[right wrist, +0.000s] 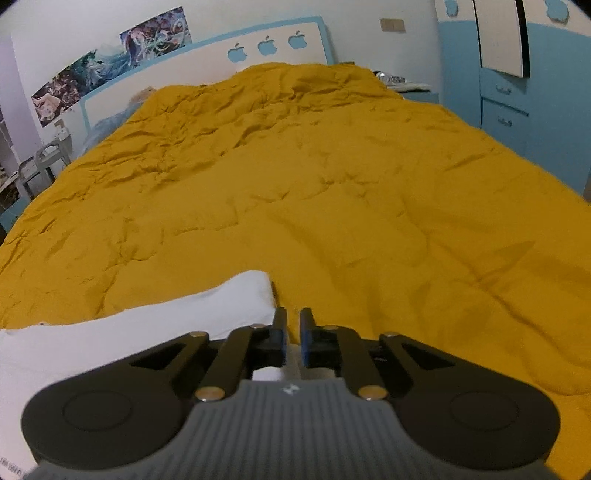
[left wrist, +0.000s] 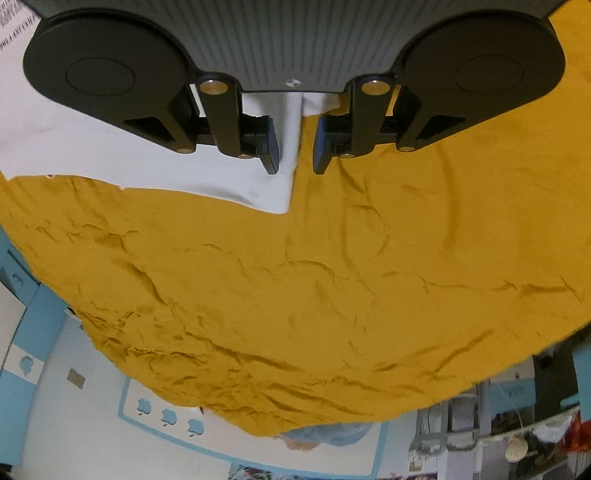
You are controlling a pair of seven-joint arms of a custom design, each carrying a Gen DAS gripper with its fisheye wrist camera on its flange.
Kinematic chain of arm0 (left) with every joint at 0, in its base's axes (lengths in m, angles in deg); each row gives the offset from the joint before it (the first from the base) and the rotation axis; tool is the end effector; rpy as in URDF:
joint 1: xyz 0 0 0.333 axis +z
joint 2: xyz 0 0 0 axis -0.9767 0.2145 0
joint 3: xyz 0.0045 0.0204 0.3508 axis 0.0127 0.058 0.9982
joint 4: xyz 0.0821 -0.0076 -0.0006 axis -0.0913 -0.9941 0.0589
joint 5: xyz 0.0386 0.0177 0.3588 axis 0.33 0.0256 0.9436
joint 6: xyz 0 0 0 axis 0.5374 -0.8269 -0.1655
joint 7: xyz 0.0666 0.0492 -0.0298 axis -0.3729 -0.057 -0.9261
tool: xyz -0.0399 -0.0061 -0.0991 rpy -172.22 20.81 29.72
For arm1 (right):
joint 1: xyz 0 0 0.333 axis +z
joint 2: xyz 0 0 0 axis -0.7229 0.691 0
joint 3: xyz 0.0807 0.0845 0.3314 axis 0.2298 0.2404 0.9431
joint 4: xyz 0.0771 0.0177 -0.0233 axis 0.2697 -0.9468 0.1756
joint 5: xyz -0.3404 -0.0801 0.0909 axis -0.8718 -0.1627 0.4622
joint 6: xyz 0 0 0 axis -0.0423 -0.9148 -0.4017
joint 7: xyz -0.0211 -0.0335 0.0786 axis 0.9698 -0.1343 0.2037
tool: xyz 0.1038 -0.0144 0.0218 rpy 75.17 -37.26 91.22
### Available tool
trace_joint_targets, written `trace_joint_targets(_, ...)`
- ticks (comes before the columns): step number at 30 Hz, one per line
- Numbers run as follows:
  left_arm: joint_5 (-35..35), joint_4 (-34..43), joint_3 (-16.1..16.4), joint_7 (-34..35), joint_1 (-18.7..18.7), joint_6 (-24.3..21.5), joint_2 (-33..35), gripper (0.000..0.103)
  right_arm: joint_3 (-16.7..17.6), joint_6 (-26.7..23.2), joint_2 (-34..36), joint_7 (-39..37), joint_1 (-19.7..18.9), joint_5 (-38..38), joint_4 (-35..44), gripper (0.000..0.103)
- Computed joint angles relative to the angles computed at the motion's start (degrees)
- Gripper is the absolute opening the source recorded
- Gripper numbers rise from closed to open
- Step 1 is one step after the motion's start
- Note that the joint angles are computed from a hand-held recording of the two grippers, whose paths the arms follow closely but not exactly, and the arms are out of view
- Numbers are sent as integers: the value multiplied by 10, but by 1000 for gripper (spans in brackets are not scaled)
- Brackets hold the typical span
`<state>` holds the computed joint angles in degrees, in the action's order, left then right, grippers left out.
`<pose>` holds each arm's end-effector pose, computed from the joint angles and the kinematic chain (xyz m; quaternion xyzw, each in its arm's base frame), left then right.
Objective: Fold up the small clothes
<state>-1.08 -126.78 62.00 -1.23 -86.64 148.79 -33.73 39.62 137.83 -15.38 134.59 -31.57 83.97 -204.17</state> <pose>0.3193 -0.2154 0.5378 -0.7834 0.4788 -0.2737 0.2867 0.5353 0.1501 0.4984 -0.6789 0.5937 -0.1952 0.3854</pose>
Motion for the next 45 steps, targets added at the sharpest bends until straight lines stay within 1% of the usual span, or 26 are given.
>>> trace_joint_targets(1,-10,0,3,11,-10,-10,-10,23,0,-13,-15,-10,-3,4,-8,4)
trace_joint_targets(3,-42,-3,11,37,-39,-26,-36,23,-14,-35,-54,9,1,-31,-37,4)
trace_joint_targets(6,-92,0,8,72,-80,-64,-68,23,-38,-84,-123,-2,15,-43,-84,5)
trace_joint_targets(7,-107,1,3,79,-92,-77,-77,23,-43,-101,-148,0,18,-54,-101,7)
trace_joint_targets(8,-124,2,-2,85,-106,-91,-86,20,-49,-123,-178,0,21,-65,-122,9)
trace_joint_targets(10,-153,-1,-16,82,-127,-114,-104,15,-59,-147,-228,-10,31,-82,-160,16)
trace_joint_targets(11,-164,-2,-23,81,-137,-124,-109,11,-56,-146,-255,-9,30,-95,-185,17)
trace_joint_targets(13,-180,-3,-40,72,-151,-149,-116,9,-33,-139,-302,19,6,-141,-234,16)
trace_joint_targets(14,-185,-5,-48,63,-156,-156,-118,8,-29,-137,-317,32,1,-155,-253,17)
trace_joint_targets(16,-197,-10,-60,39,-166,-167,-122,8,-32,-142,-346,53,-2,-173,-287,17)
trace_joint_targets(19,-198,-8,-77,22,-178,-199,-108,5,-5,-125,-378,85,-35,-224,-336,16)
trace_joint_targets(20,-196,-11,-81,18,-183,-206,-104,5,-7,-116,-387,91,-30,-230,-353,16)
trace_joint_targets(22,-195,-16,-88,0,-191,-217,-95,5,-15,-88,-391,97,-19,-239,-378,15)
trace_joint_targets(26,-183,-21,-92,-34,-200,-235,-79,6,-39,-48,-367,117,7,-242,-396,15)
trace_joint_targets(28,-178,-21,-90,-42,-209,-243,-76,6,-63,-36,-362,118,29,-239,-403,15)
trace_joint_targets(30,-175,-16,-87,-46,-216,-252,-72,6,-76,-38,-358,121,40,-237,-399,15)
trace_joint_targets(31,-175,-12,-86,-47,-218,-258,-70,6,-78,-40,-360,122,40,-238,-400,15)
trace_joint_targets(34,-170,4,-86,-48,-224,-279,-66,6,-55,-48,-361,138,18,-249,-394,15)
trace_joint_targets(36,-157,21,-92,-42,-226,-297,-64,7,-43,-64,-372,150,5,-258,-388,15)
trace_joint_targets(37,-145,29,-96,-42,-224,-303,-66,7,-45,-73,-373,150,5,-262,-381,18)
trace_joint_targets(38,-132,36,-97,-39,-222,-305,-68,8,-52,-83,-382,149,9,-263,-378,25)
trace_joint_targets(39,-120,42,-94,-34,-220,-302,-70,8,-75,-90,-391,138,28,-255,-373,30)
trace_joint_targets(40,-111,46,-90,-30,-218,-294,-70,8,-103,-94,-399,125,54,-241,-368,37)
trace_joint_targets(42,-95,53,-78,-25,-208,-261,-66,8,-130,-99,-402,112,78,-215,-354,39)
trace_joint_targets(44,-80,59,-68,-23,-193,-216,-52,8,-154,-107,-387,105,97,-184,-329,39)
trace_joint_targets(45,-72,63,-65,-22,-185,-195,-40,8,-175,-112,-374,97,115,-161,-312,39)
